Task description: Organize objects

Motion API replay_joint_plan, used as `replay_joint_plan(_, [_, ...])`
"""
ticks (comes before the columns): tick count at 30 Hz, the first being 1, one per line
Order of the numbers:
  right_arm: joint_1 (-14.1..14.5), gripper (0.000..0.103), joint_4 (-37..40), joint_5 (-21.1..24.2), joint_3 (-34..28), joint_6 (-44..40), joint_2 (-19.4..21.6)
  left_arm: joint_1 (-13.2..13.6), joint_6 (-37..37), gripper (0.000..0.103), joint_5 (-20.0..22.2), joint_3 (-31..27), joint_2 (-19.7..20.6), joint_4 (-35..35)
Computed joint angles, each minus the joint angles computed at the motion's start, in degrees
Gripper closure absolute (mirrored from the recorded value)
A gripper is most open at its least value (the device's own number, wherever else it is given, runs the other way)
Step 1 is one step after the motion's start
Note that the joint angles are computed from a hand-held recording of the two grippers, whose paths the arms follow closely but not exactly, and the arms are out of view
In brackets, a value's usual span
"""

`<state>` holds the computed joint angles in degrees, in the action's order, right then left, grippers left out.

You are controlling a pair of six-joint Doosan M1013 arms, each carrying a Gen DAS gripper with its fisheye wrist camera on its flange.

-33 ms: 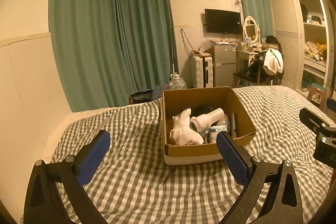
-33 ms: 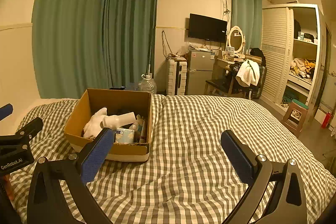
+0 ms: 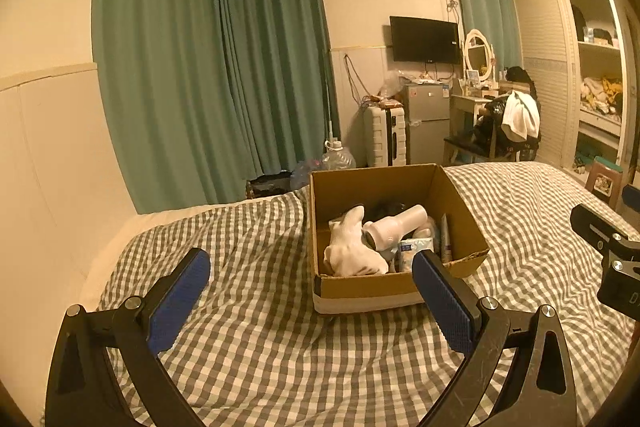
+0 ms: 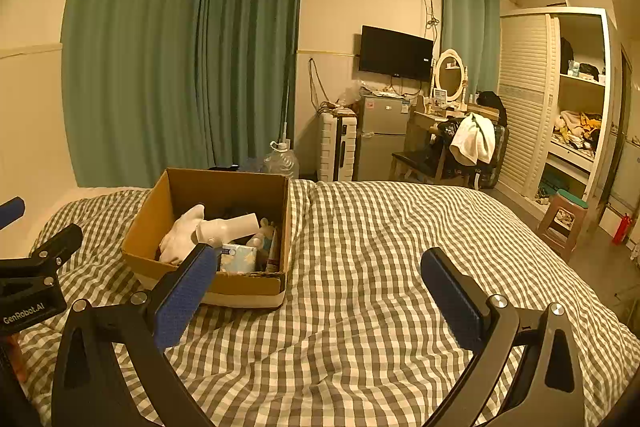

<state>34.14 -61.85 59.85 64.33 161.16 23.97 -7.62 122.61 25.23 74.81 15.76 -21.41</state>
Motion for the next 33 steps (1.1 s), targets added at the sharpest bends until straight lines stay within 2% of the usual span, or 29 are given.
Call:
replay_joint_plan(7, [-0.02,0.001,0.23,0.03,-0.23,-0.03,0.21,0.09,0.19,0.0,0.15,-0.03,0.11,-0.01])
replay_joint_plan(11, [0.0,0.001,0.31,0.19,-0.24,0.01,0.25,0.22,1.65,0.0,2.01,-0.83,0.5,-1.42])
replay_joint_plan(19, [0.12,0.001,0.41,1.01,-0.71,-0.59,0.52,-0.41,-2.28,0.0,0.71,-0.43,0.44,3.89])
replay_joint_plan(25, [0.19,0.001,0.41,2.05,-1.33,-1.46,0.96,-0.39,-5.56,0.0,1.49,-1.0,0.72,6.5])
replay_joint_plan(33, [0.31,0.001,-0.01,2.21,-1.07,-1.13,0.7,-0.31,-4.43,0.0,-0.41,0.01,-0.01,5.62])
